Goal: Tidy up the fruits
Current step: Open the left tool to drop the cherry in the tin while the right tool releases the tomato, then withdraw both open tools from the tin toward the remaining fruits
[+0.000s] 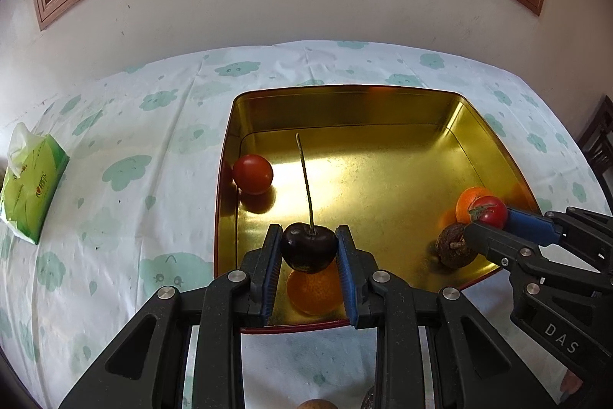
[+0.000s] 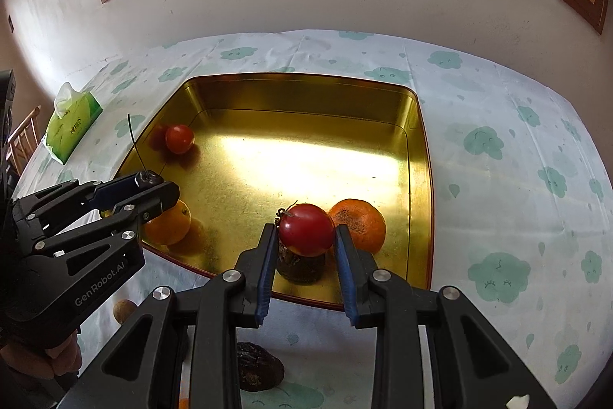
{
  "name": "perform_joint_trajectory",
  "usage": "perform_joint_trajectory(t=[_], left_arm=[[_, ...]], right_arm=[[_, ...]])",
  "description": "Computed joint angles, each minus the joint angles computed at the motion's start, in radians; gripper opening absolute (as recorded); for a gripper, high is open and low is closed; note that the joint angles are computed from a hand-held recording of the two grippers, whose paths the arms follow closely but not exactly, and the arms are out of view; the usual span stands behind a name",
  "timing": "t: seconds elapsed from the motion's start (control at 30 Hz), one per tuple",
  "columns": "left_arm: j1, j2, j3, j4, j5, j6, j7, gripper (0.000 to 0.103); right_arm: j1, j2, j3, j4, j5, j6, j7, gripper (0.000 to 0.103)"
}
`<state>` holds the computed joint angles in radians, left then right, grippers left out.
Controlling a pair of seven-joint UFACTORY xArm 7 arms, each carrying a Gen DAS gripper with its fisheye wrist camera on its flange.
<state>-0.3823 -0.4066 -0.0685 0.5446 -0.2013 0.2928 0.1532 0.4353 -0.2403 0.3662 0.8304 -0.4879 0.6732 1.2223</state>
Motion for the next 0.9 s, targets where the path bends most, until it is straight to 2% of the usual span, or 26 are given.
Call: perform_joint_trajectory(t=[0.47,0.57,0.7,0.9], left_arm=[[-0.006,-0.004,-0.005,-0.004,0.004,0.01,-0.014,0.031],[-0.001,-0.015,-0.01,-0.009,0.009,0.019,-0.023,0.035],[0.003,-0.045,-0.011,-0.025,0.015,0.025,-0.035,0.04],[0.006,-0.14,-0.016,-0.068,0.027,0.055,-0.061,0.04]], right_arm=[[0.001,0.0,0.002,-0.004,-0.008,0.0,0.01,0.032],[0.003,-0.005,0.005,-0.004,-0.009,0.008,0.012,0.032],[0.008,-0.025,0.012,-0.008,-0.004,0.022,0.01,0.033],[0.013,-0.074,0.034,-0.022,0.006,0.051,0.021,0.033]])
